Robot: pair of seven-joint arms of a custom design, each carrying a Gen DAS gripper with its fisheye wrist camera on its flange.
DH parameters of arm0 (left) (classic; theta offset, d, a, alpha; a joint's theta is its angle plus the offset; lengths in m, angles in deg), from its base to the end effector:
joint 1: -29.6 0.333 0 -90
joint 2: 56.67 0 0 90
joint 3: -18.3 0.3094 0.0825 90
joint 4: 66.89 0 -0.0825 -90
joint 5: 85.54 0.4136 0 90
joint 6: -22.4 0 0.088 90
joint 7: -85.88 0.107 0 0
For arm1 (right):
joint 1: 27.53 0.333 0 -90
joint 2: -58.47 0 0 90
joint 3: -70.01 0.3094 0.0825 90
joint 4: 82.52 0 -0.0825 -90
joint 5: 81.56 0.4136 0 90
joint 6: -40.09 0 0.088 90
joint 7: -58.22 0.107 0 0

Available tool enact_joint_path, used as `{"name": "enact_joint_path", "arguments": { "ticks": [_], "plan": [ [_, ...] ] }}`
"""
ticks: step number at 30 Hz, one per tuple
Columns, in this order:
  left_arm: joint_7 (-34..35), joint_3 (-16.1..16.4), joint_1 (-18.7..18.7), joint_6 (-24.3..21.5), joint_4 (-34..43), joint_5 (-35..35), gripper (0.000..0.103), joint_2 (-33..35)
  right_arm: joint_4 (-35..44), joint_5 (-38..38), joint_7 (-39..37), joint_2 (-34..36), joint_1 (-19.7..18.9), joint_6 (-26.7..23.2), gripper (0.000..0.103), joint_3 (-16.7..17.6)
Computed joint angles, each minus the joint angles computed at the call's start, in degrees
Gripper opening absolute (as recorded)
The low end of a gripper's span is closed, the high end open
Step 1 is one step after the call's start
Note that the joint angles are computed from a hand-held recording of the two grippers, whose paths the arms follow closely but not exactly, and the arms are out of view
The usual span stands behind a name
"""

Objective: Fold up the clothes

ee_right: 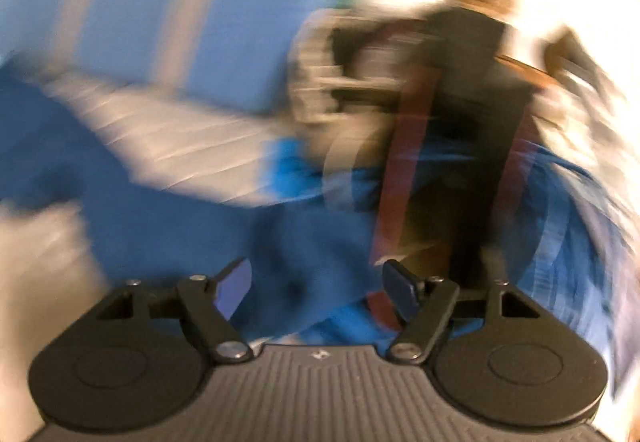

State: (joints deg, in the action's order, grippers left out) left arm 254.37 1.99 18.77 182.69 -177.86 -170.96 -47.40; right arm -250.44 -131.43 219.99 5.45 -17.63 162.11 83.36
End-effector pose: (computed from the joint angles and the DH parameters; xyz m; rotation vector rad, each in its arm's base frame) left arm 0.5973 -0.2464 0.4275 -1.2856 2.2251 -1.5113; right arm 0.3111 0.0795 0.4055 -1.4384 2.3418 -1.3920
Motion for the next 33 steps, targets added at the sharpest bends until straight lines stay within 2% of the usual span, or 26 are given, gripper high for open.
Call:
{"name": "enact_joint_path", "arguments": {
  "ticks": [2, 3, 6, 8, 9, 10, 12, 16, 19, 23, 27, 29, 33],
  "plan": [
    [-0.26, 0.01, -0.05, 0.08, 0.01, 0.14, 0.088, 0.04, -0.10, 0.35, -6.29, 2.02, 3.03, 3.25, 0.082, -1.42],
    [-0.29, 0.00, -0.07, 0.14, -0.02, 0.20, 0.088, 0.01, 0.21, 0.36, -7.56, 3.59, 3.38, 4.69, 0.082, -1.36],
    [-0.18, -0.02, -0.12, 0.29, -0.07, 0.15, 0.088, -0.07, 1.55, 0.08, -10.80, 8.77, 3.99, 8.93, 0.080, -1.04],
    [-0.46, 0.01, -0.12, 0.31, -0.03, 0.24, 0.088, -0.03, 2.66, -1.10, -9.33, 11.77, 2.61, 9.98, 0.075, -0.03],
    [-0.64, 0.02, -0.12, 0.31, 0.00, 0.34, 0.088, 0.01, 2.79, -1.59, -8.33, 12.41, 2.04, 10.99, 0.063, -0.15],
    [-0.79, 0.02, -0.13, 0.33, 0.01, 0.46, 0.088, 0.03, 2.93, -2.11, -7.31, 13.06, 1.46, 11.99, 0.041, -0.26],
    [-0.79, -0.01, -0.11, 0.32, -0.03, 0.50, 0.088, 0.01, 3.74, -0.93, -7.80, 14.54, 1.08, 13.18, 0.008, -1.71],
    [-0.41, 0.06, 0.04, -0.12, -0.04, 0.02, 0.088, -0.01, 5.42, 0.75, -9.38, 13.15, 2.01, 9.41, 0.005, -0.41],
    [0.17, 0.08, 0.18, -0.50, -0.12, -0.47, 0.088, -0.10, 6.00, 2.92, -11.28, 8.93, 4.49, 5.33, 0.005, 0.61],
    [0.82, 0.16, 0.15, -0.70, -0.31, -1.33, 0.088, -0.30, 8.41, 6.35, -16.76, 3.66, 8.94, -1.59, 0.005, 2.22],
    [1.00, 0.27, 0.09, -0.88, -0.31, -1.51, 0.088, -0.30, 12.00, 8.72, -23.05, 0.91, 11.36, -5.27, 0.005, 1.60],
    [1.17, 0.30, 0.09, -0.89, -0.33, -1.75, 0.088, -0.32, 13.04, 9.47, -25.09, -0.07, 10.98, -5.01, 0.004, 0.31],
    [1.24, 0.36, 0.00, -0.64, -0.33, -2.17, 0.088, -0.32, 13.43, 9.68, -28.47, -0.52, 7.39, -2.84, 0.004, -2.84]
  ]
}}
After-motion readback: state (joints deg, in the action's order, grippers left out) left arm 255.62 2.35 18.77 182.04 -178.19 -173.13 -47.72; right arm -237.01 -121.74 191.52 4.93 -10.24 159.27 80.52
